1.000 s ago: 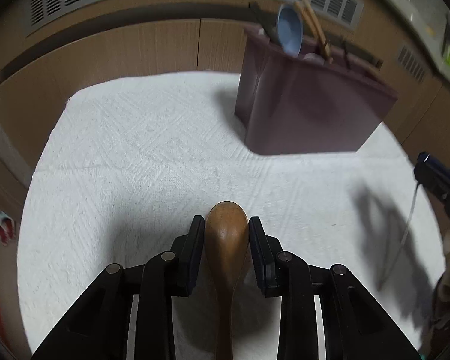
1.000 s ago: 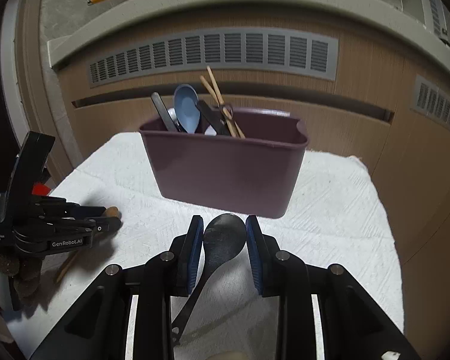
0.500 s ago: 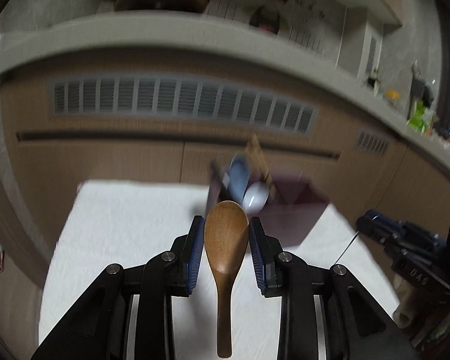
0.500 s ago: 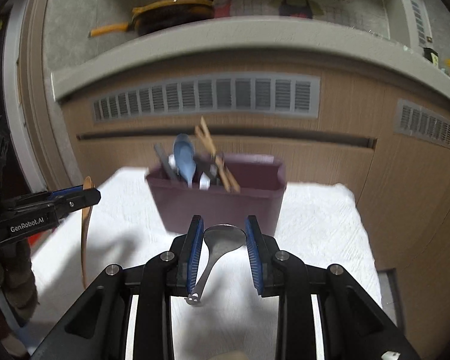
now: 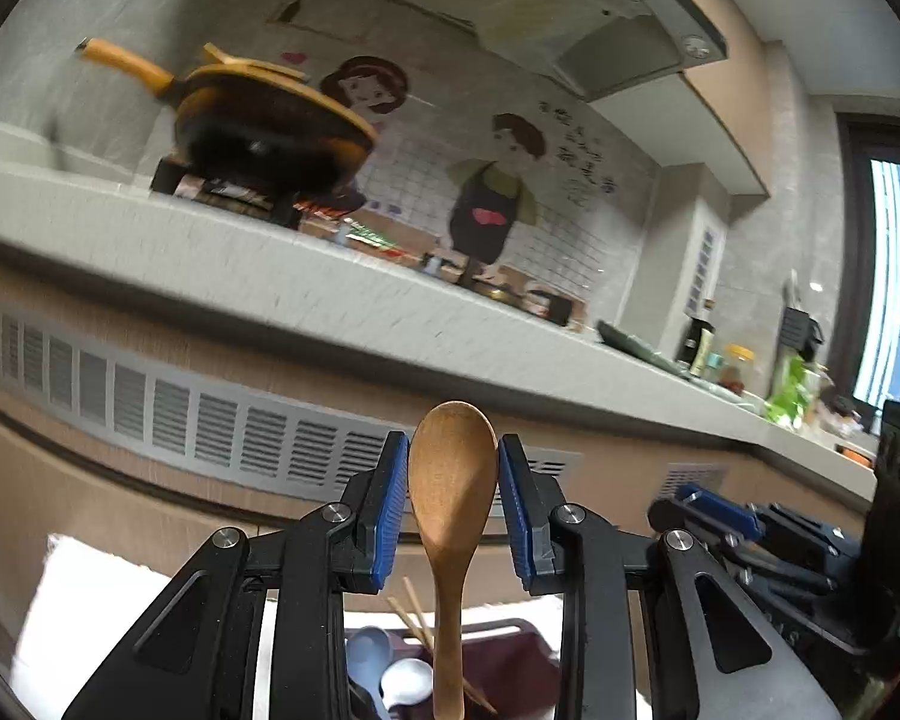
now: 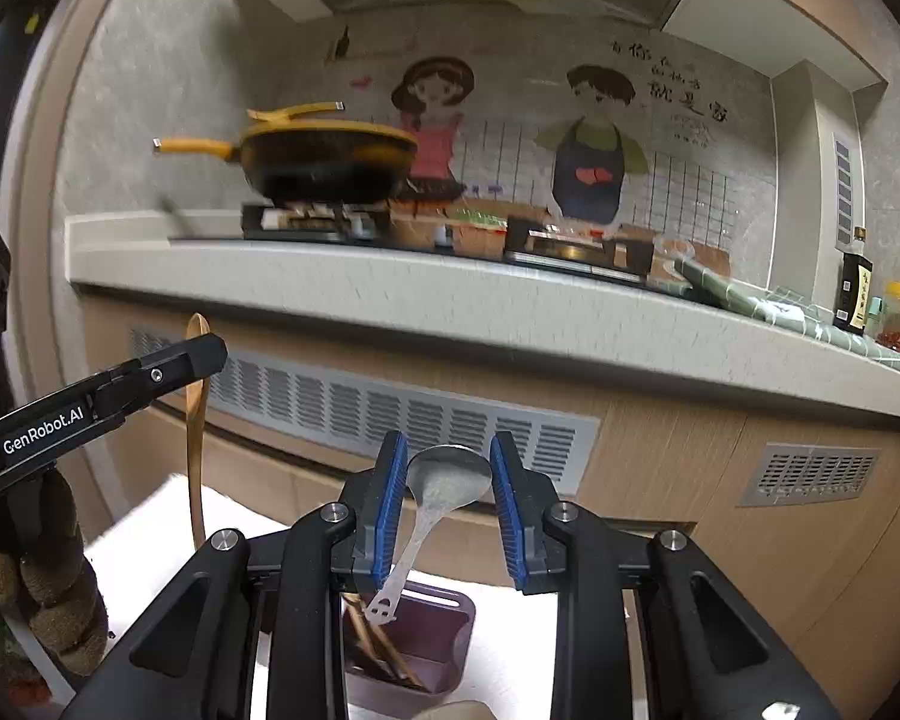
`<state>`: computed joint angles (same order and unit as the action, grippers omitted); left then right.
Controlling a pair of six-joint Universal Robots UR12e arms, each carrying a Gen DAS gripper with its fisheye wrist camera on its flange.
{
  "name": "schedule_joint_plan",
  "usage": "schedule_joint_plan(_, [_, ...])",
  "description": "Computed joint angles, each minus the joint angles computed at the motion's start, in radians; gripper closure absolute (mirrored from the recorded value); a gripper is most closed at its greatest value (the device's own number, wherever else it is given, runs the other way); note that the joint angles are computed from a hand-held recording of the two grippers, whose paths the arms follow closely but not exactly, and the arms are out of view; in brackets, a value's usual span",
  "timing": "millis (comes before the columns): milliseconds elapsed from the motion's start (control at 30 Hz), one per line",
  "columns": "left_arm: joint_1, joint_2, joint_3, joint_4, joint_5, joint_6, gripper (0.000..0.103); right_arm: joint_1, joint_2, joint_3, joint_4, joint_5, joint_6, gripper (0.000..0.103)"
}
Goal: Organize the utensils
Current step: 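Lift the paddle and smiley spoon over the holder and release both inside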
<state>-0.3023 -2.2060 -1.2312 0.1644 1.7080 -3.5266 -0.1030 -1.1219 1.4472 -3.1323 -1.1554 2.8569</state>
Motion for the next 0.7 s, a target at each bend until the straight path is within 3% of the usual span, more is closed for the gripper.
schedule_joint_plan(167, [0.007, -0.043, 0.041, -0.074, -0.01, -0.012, 0.072, 0.022, 0.033, -0.019, 0.082, -0.059, -0.072, 0.077])
schedule_joint_plan(300, [0.013, -0.058, 0.041, -0.1, -0.02, -0.034, 0.072, 0.031, 0.044, -0.012, 0.094, -0.082, -0.112, 0.077])
schedule_joint_plan(400, [0.013, -0.055, 0.021, -0.117, -0.043, -0.043, 0.072, 0.033, 0.053, -0.025, 0.142, -0.07, -0.125, 0.077])
schedule_joint_plan(467, [0.016, -0.05, 0.005, -0.143, -0.086, -0.058, 0.07, 0.025, 0.056, -0.041, 0.25, -0.022, -0.141, 0.076])
schedule_joint_plan(533, [0.014, -0.039, -0.007, -0.179, -0.103, -0.053, 0.056, 0.015, 0.059, -0.057, 0.336, 0.023, -0.118, 0.075])
schedule_joint_plan(567, [0.012, -0.032, -0.016, -0.181, -0.098, -0.047, 0.054, 0.008, 0.059, -0.057, 0.348, 0.039, -0.094, 0.074])
schedule_joint_plan(667, [0.001, -0.002, -0.056, -0.159, -0.055, -0.034, 0.048, -0.011, 0.043, -0.032, 0.322, 0.059, -0.032, 0.071])
schedule_joint_plan(700, [-0.005, 0.016, -0.078, -0.153, -0.027, -0.028, 0.042, -0.02, 0.031, -0.012, 0.304, 0.074, -0.018, 0.071])
